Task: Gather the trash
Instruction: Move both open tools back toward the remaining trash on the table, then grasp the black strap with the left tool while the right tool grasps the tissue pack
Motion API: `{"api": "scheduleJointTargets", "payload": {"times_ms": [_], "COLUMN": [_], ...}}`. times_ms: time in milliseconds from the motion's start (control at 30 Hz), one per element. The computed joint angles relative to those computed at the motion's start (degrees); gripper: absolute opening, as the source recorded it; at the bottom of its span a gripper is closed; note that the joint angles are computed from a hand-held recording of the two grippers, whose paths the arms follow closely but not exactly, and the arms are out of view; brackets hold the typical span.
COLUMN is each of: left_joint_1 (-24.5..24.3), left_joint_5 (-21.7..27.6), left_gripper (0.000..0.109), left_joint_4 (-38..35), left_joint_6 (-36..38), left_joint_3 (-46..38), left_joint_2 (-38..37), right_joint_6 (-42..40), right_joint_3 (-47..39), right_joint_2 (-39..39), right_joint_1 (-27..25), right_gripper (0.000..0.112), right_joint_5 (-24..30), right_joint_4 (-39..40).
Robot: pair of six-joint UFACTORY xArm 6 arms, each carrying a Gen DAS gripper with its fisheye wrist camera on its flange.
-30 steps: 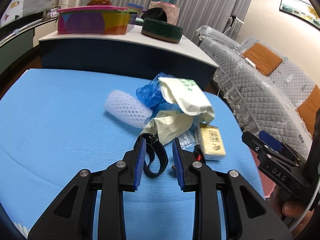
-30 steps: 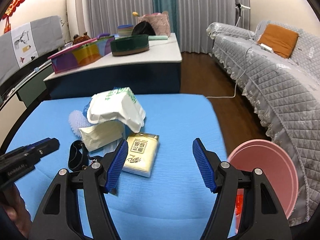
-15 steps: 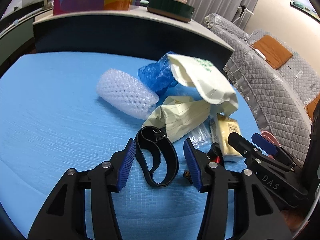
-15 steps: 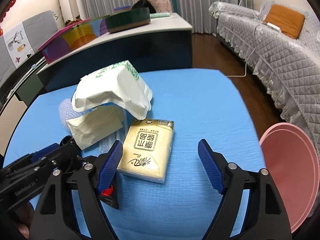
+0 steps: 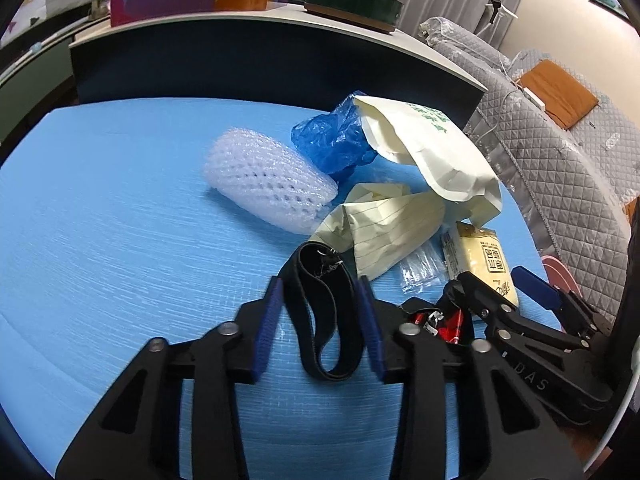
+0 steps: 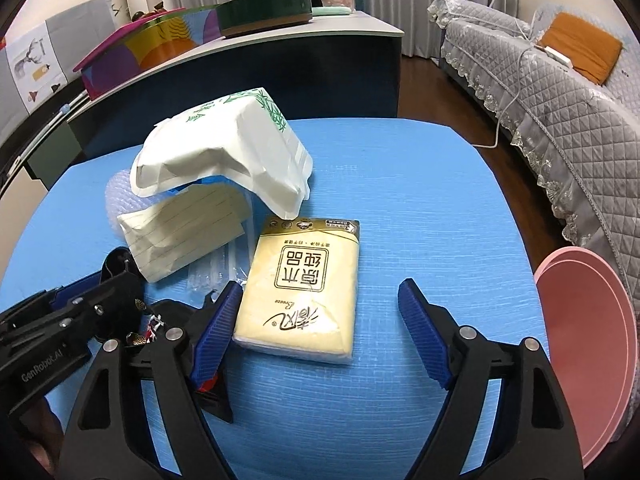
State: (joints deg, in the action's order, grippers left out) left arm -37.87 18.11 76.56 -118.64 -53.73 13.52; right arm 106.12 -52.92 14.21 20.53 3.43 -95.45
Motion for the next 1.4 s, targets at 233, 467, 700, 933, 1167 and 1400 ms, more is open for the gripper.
{"api": "scheduleJointTargets", "payload": {"times_ms": [233,467,700,933,1167,1400], "left_joint_1": [-0.1,-0.6,-1.6,-3.2,-4.8,-7.3], "left_joint_5": [0.7,2.0,3.8,5.9,7.7,10.1], "left_gripper": [0.012,0.008,0.008,0.008,0.008,0.008], "left_joint_4": [-0.6,0.9,2.8,3.8,4.3,4.1], "left_joint_6": [1.1,0.0,-1.6,-2.5,-2.5,-1.9], "left_joint_3": [0.5,1.1,2.0,3.4,3.5,3.8], "left_joint_2": [-0.8,-2.0,-3.9,-6.0,-7.0,-8.5], "right_joint_6": [-2.4,-0.6,3.0,6.6,9.2,12.3], "right_joint_3": [1.4,3.0,5.0,7.2,9.9,14.1], "right_joint_2": [-1.1,-3.6,-6.7,-10.0,-14.3,-20.3], "right_joint_1": [-0.1,0.3,0.6,0.7,0.4,0.5], "right_gripper": [0.057,0.053,0.052,0.052,0.052,0.052], "right_joint_5": [0.4,1.5,2.1,2.6,3.0,4.2], "right_joint_4": [1.9,-0.3,-3.9,-7.4,-10.2,-13.6]}}
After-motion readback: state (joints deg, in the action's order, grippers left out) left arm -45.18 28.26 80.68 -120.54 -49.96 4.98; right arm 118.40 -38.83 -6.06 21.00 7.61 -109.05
